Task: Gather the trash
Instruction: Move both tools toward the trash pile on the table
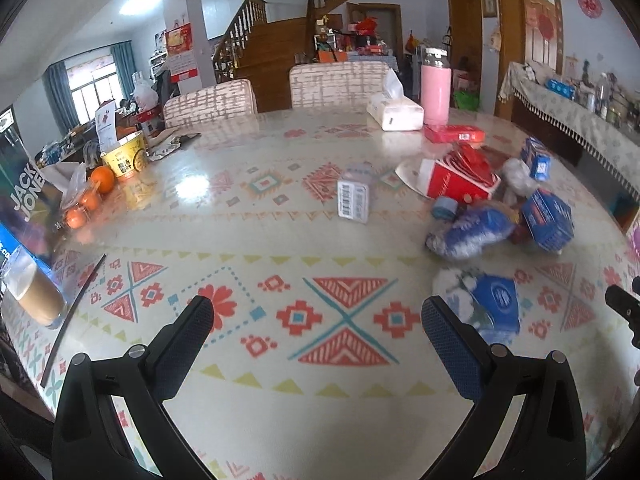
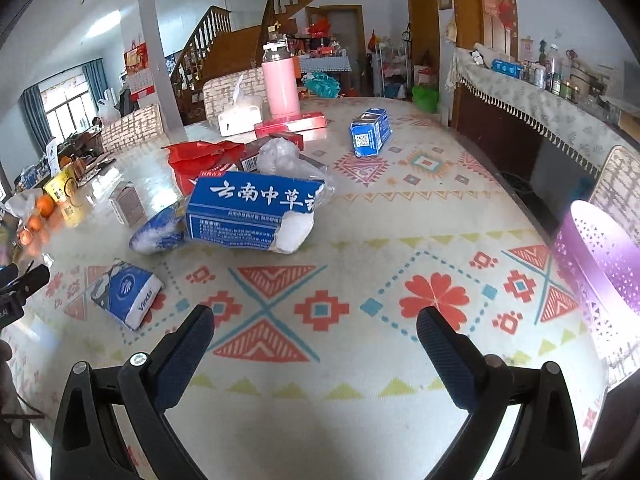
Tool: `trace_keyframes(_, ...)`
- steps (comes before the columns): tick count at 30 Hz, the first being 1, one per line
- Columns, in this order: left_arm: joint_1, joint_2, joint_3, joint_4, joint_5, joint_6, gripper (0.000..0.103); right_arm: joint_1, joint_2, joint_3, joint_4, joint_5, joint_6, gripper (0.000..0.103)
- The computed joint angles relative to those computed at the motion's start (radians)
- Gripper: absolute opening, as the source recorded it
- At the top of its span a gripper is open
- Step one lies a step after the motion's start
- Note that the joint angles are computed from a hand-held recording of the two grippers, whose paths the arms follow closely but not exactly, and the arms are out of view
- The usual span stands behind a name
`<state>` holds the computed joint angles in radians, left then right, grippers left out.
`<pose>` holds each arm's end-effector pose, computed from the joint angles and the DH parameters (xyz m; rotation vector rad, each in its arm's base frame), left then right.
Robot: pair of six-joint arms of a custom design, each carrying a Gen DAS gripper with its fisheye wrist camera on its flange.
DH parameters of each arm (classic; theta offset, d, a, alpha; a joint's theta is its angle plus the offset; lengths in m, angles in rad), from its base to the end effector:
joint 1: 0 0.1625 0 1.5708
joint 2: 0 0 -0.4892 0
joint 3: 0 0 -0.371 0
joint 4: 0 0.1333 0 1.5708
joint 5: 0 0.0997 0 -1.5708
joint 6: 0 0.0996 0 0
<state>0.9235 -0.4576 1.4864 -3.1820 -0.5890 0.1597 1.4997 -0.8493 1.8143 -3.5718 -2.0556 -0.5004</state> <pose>-0.2762 -0.7238 0.0694 0.5299 2.1226 -0.9070 0.0397 -0.6655 0.2657 0.1657 -2.2155 1.0496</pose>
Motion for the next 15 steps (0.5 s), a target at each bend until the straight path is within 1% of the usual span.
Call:
trace_keyframes(3, -0.004, -0.007, 0.018, 0.033, 0.007, -0.042, 0.103, -0.01, -0.014, 0.017, 0.022, 0.017, 0.019, 0.102)
trace_keyframes(7, -0.007, -0.014, 0.041, 0.047, 0.015, -0.061, 0.103, -0.017, -0.03, 0.062, -0.007, 0.022, 0.011, 0.1)
trace_keyframes(9, -0.008, -0.016, 0.049, 0.048, 0.016, -0.064, 0.103, -0.024, -0.039, 0.086, -0.011, 0.032, 0.011, 0.095)
trace_keyframes(10, -0.008, -0.017, 0.051, 0.048, 0.016, -0.064, 0.103, -0.026, -0.044, 0.092, -0.003, 0.038, 0.014, 0.09)
trace_keyframes(11, -0.007, -0.019, 0.053, 0.049, 0.016, -0.064, 0.103, -0.029, -0.048, 0.097, 0.009, 0.044, 0.017, 0.087)
trace_keyframes(15, 0.004, -0.035, 0.052, 0.066, -0.006, -0.079, 0.103, -0.025, -0.056, 0.101, 0.054, 0.066, -0.003, 0.087)
